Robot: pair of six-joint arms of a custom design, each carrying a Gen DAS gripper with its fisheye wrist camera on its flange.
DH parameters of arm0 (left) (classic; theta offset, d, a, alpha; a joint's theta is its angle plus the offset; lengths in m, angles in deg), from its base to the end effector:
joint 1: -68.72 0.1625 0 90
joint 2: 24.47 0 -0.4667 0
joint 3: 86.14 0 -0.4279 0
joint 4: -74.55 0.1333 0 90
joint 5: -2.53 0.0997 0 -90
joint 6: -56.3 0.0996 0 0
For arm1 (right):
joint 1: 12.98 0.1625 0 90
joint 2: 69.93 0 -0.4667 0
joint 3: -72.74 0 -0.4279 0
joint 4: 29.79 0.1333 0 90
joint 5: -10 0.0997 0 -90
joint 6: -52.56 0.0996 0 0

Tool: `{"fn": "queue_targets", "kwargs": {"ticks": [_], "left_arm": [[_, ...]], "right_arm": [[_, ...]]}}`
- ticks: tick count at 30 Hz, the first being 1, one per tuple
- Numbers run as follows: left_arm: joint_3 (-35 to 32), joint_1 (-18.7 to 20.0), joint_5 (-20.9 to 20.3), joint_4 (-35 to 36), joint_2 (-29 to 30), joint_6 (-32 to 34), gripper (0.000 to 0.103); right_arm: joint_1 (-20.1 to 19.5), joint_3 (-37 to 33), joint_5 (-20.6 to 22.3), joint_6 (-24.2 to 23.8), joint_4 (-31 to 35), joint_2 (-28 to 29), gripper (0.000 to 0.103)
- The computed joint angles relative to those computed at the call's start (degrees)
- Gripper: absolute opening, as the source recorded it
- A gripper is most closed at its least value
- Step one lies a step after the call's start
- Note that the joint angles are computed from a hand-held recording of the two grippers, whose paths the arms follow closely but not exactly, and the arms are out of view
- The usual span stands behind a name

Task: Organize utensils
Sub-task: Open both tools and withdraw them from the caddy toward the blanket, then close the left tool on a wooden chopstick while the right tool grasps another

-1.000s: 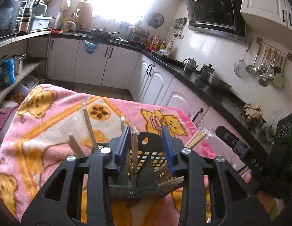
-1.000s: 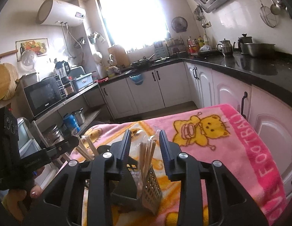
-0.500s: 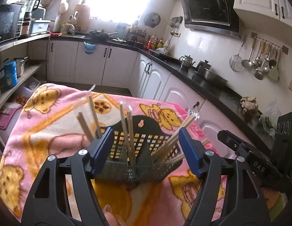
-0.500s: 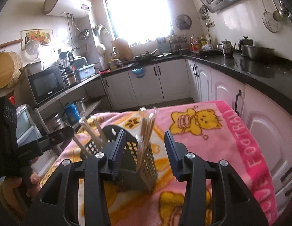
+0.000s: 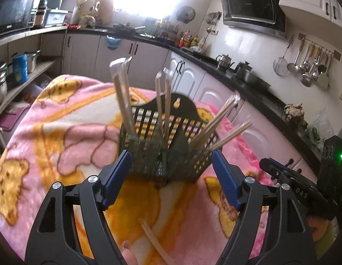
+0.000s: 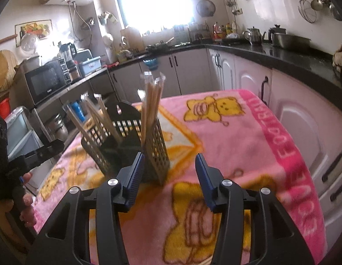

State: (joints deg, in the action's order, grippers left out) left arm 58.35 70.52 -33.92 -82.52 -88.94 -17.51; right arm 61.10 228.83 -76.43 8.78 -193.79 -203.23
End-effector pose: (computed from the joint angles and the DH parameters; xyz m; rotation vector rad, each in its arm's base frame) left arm -0.3523 -0.2246 0.0822 0.4590 2.4833 -1.2118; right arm 0.0754 -0.2444 0.3518 0.6463 -2.4488 1.0919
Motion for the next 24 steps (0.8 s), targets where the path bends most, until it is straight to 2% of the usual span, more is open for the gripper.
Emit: {"fn": "queue_targets", "kwargs": {"ticks": [7,13,22,24], "left_arm": [[1.8,-1.6,-2.3,2.7,-0.4,-4.7,0.075],[3.2,-3.2,-3.4,3.8,-0.9,-7.1,0.090],[4.9,-4.1,-7.2,3.4,-0.8,-10.0,0.091],[5.4,-4.0,-8.3,2.5,-0.3,-10.0,0.091]], "right_arm": [[-7.7,2.3,2.8,-4.1,7.4,-7.7,0.048],[-12.7,3.2,4.1,-7.5,11.8,-13.0,0.050],[-25.3,4.3,9.4,-15.4,25.0,-25.7,0.055],[-29.6,4.1,12.1,-18.1,30.2,-29.8,0.055]]}}
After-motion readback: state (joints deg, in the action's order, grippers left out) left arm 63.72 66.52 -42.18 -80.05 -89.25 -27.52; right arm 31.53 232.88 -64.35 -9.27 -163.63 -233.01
